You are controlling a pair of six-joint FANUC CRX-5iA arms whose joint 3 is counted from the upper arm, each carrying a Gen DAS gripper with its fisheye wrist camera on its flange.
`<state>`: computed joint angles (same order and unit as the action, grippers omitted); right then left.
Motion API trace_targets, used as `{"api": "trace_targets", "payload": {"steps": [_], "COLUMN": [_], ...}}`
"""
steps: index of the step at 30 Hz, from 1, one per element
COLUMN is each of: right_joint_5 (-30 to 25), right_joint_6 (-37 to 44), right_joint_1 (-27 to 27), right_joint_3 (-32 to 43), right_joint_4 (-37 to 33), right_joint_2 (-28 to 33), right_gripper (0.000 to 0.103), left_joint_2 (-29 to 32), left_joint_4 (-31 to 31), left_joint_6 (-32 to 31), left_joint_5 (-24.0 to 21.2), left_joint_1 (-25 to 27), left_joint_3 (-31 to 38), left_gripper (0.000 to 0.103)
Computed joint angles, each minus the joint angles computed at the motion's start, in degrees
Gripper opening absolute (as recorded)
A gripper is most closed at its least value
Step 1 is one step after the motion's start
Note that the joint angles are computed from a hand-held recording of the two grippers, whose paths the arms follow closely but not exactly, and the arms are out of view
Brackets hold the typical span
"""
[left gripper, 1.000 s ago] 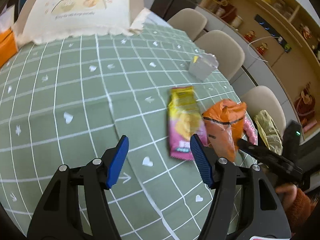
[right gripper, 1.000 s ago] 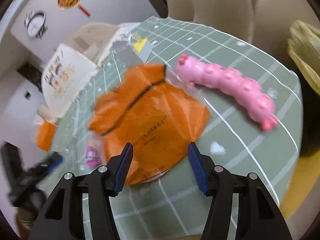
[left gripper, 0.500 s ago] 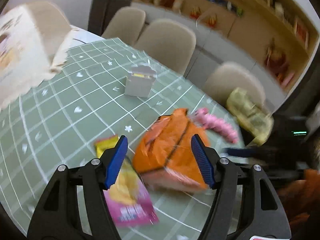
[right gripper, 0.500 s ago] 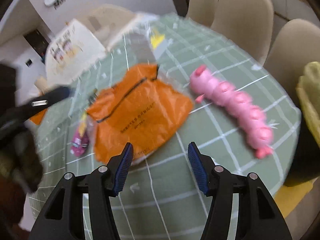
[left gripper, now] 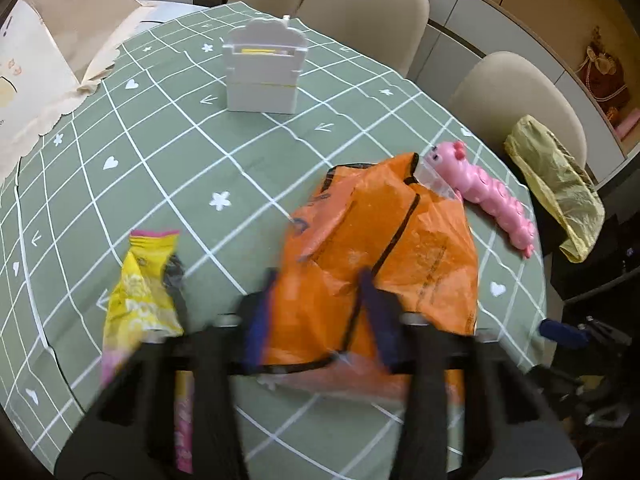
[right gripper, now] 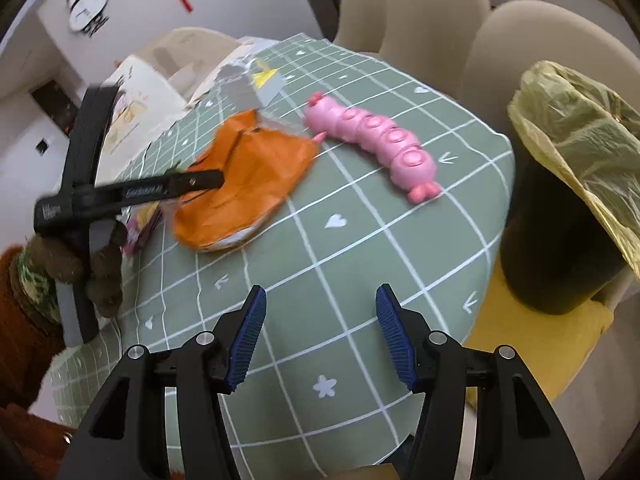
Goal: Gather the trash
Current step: 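Grasp the orange plastic bag with the left tool while the right tool grasps the yellow-pink chip bag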
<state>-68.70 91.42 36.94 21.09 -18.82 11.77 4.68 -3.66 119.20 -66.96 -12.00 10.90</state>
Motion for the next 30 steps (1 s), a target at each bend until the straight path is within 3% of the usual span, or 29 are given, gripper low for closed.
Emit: {"api": "trace_targets", "payload": {"steps": [4,7,11,17,22,24,26,30], "right_joint_5": [-1.3,-1.7,-2.4,-6.1,-6.1,-8.7,-10.2,-8.2], "right_joint_6": [1.3,3.1,5.4,7.1,3.1,1.1,0.0,-4.0], "right_joint_1": [0.6,1.7,3.5,7.7,12.8,13.3,13.5,16.0], "right_joint_3": [0.6,1.2,3.3,8.7,15.2,20.0,23.3,25.4], "right_joint_4": [-0.2,0.5,1.1,2.4,5.3,3.1,0.9,5.9], "right_joint_2": [0.1,0.1,0.9,5.0,10.3,13.7,16.3,19.5], "right_gripper": [0.054,0.054,0.054,0.054,0.054,0.054,0.054,0.054], "left_joint_2": [-2.2,-5.4,-13.2,-22.6,-33.2,-36.4,-38.2,-41.0], "left_joint_4": [0.9,1.0,-3.0,-18.1,-19.3,-19.3,-19.6,-21.3], "left_joint_6": [-0.1,1.6,8.4,22.5,29.0,31.2,33.2,37.9], "left_joint_5": [2.3,4.6,6.5,-4.6,-8.8,-9.5,-10.1,-11.2], "left_joint_1": [-0.6,-0.6,-0.5,-1.6,1.7,2.4,2.3,0.7], "left_joint_3": [-1.0,-2.5,-5.1,-6.4,-14.6,-17.2,-18.5,-20.9], "left_gripper": [0.012,0.011,0.011,0.011,0.011,0.011,0.011,0.011]}}
